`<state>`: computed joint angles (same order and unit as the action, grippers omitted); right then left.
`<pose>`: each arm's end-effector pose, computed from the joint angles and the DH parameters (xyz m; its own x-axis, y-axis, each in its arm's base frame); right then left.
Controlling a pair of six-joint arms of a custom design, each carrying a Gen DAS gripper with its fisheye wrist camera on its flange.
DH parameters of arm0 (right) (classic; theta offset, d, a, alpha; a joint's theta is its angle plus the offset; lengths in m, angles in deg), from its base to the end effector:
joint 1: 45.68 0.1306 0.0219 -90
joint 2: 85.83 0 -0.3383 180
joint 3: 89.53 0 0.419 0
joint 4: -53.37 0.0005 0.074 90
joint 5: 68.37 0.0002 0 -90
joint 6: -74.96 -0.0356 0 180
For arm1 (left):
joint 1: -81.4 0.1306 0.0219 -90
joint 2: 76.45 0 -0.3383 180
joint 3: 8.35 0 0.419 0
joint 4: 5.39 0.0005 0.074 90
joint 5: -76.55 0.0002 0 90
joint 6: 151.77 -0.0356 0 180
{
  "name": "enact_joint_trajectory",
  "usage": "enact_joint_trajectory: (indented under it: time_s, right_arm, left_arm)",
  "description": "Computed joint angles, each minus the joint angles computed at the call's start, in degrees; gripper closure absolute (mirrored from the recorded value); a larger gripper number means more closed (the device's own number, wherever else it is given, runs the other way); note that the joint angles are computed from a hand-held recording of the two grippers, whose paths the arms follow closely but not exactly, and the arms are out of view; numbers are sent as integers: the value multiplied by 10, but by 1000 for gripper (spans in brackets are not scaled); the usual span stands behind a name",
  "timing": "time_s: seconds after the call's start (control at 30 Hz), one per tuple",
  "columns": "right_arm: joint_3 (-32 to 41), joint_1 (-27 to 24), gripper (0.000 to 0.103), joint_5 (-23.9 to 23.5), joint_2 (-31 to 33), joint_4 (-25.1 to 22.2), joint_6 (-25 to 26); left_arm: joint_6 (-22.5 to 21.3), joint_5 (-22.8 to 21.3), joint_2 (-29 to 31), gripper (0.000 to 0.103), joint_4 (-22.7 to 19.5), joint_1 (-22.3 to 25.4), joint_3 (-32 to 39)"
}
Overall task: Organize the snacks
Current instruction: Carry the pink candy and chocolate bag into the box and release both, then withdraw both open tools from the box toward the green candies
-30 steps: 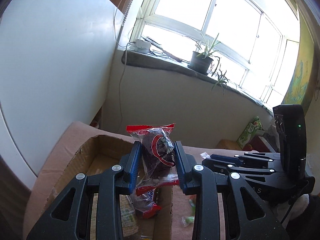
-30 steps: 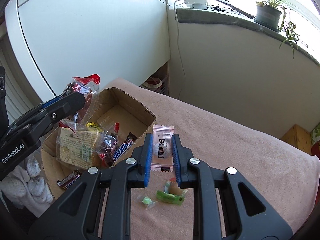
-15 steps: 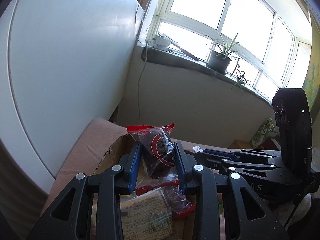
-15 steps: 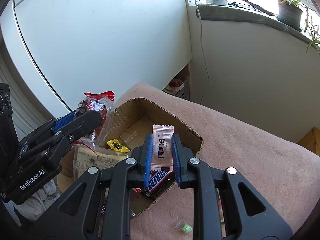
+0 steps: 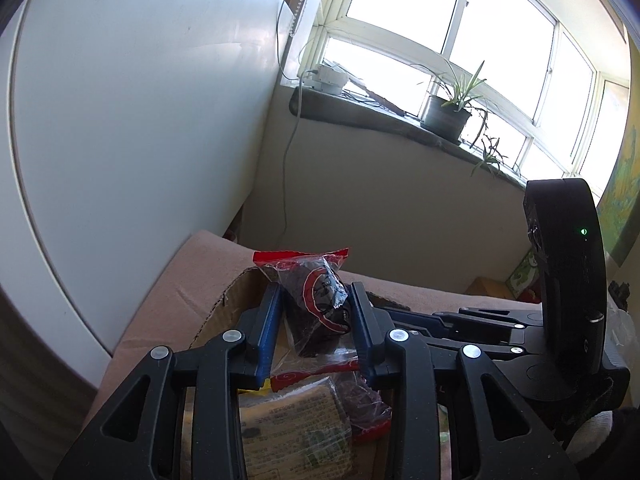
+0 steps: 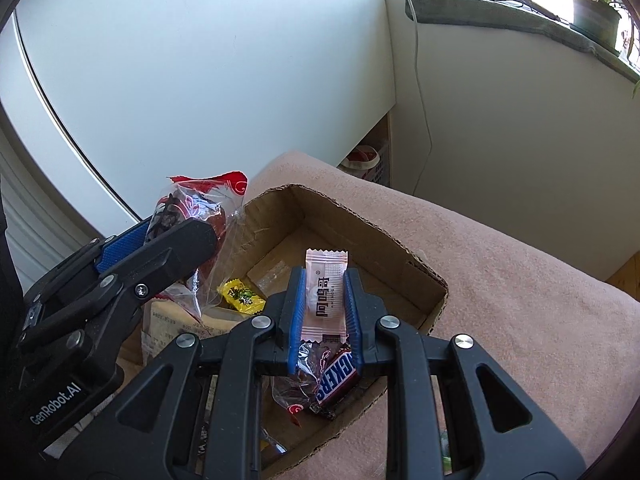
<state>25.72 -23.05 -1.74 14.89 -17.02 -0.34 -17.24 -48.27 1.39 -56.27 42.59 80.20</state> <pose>0.5025 0.2243 0.4797 -0.5972 -0.5013 -0.6262 -0.7343 0.6559 0.1751 0.3561 -0.2610 0.4724 -0.4807 -0.3522 -0.8030 -0.2281 0.9345 -0.2733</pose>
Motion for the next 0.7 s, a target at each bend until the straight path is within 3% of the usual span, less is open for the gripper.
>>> enact_joint_trajectory:
  time_s: [0.3, 0.33, 0.43, 0.53, 0.6, 0.7]
  right_arm:
    - [-6, 4, 81, 7, -3, 5, 9]
    - [-6, 5, 79, 9, -3, 5, 10]
    - [-16, 4, 58, 16, -10, 17, 10]
    - [-17, 2, 54, 18, -13, 18, 8]
    - [-18, 1, 51, 21, -15, 18, 11]
    - [-25, 0, 42, 27, -23, 26, 14]
  left_arm:
    - [17, -5, 1, 69, -17, -1, 5]
    - [19, -9, 2, 68, -20, -2, 7]
    - [24, -13, 0, 65, -20, -3, 7]
    - [25, -16, 0, 65, -22, -4, 8]
    - [26, -18, 1, 59, -23, -5, 10]
    - [23, -24, 2, 58, -25, -9, 13]
